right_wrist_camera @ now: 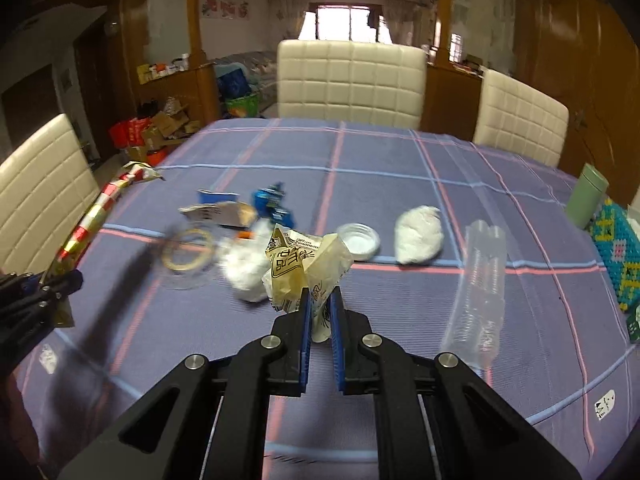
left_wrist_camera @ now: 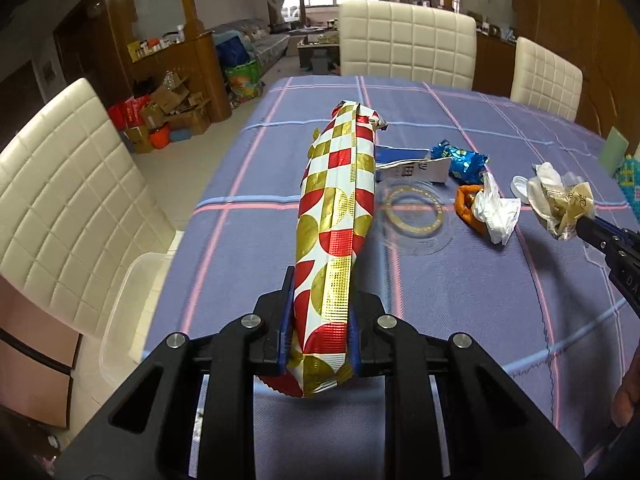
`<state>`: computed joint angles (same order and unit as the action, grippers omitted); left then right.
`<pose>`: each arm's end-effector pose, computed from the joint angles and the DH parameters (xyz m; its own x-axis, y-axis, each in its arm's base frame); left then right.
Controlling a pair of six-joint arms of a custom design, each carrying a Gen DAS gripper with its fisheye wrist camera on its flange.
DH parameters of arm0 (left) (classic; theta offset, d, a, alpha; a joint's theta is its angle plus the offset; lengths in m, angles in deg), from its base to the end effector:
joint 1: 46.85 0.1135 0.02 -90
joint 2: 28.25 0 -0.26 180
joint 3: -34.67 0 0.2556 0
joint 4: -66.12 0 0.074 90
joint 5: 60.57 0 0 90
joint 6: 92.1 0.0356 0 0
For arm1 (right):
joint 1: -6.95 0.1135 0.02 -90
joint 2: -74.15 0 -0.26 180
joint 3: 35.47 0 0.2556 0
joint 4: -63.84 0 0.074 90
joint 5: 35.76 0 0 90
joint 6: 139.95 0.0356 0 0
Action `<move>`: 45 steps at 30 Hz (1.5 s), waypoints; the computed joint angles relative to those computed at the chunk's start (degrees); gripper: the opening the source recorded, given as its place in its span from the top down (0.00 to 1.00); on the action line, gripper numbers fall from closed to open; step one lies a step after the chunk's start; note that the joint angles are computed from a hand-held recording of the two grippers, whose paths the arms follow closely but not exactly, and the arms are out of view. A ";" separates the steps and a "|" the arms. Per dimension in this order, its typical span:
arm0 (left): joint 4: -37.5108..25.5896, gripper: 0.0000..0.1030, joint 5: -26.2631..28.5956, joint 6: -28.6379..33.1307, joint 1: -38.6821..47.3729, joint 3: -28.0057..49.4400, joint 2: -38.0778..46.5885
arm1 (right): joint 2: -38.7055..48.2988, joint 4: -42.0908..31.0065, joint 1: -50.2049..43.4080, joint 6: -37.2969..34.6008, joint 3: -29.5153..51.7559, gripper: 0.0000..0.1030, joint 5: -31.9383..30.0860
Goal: Collect trash
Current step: 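Carry the red-and-gold wrapper to the bin and release it from the left tool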
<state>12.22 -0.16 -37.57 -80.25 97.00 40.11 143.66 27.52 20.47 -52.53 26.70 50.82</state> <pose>0.2024 -0.1124 0.2375 -0.7463 -0.1123 -0.6560 -0.1976 0.9786 0.0573 0.2540 0.0633 0.2488 -0.6582 -0.2045 -0.7246 -0.3053 0.9522 0.0086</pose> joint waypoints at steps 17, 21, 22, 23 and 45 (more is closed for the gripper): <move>-12.82 0.78 -0.31 1.92 8.70 -8.83 -25.23 | 1.94 -2.54 24.71 8.13 4.74 0.91 10.47; -13.79 0.78 2.13 5.54 14.48 -10.54 -29.86 | 5.22 -2.33 29.52 8.92 7.42 0.91 12.43; -13.89 0.78 3.08 6.88 16.50 -10.94 -30.99 | 6.05 -2.28 30.35 8.90 8.13 0.91 12.69; -14.03 0.78 4.21 8.36 18.77 -11.38 -32.19 | 6.96 -2.18 31.17 8.88 8.84 0.91 12.94; -6.87 0.78 25.73 32.76 58.56 -16.77 -35.89 | 28.18 -2.54 42.25 8.13 26.75 0.91 14.78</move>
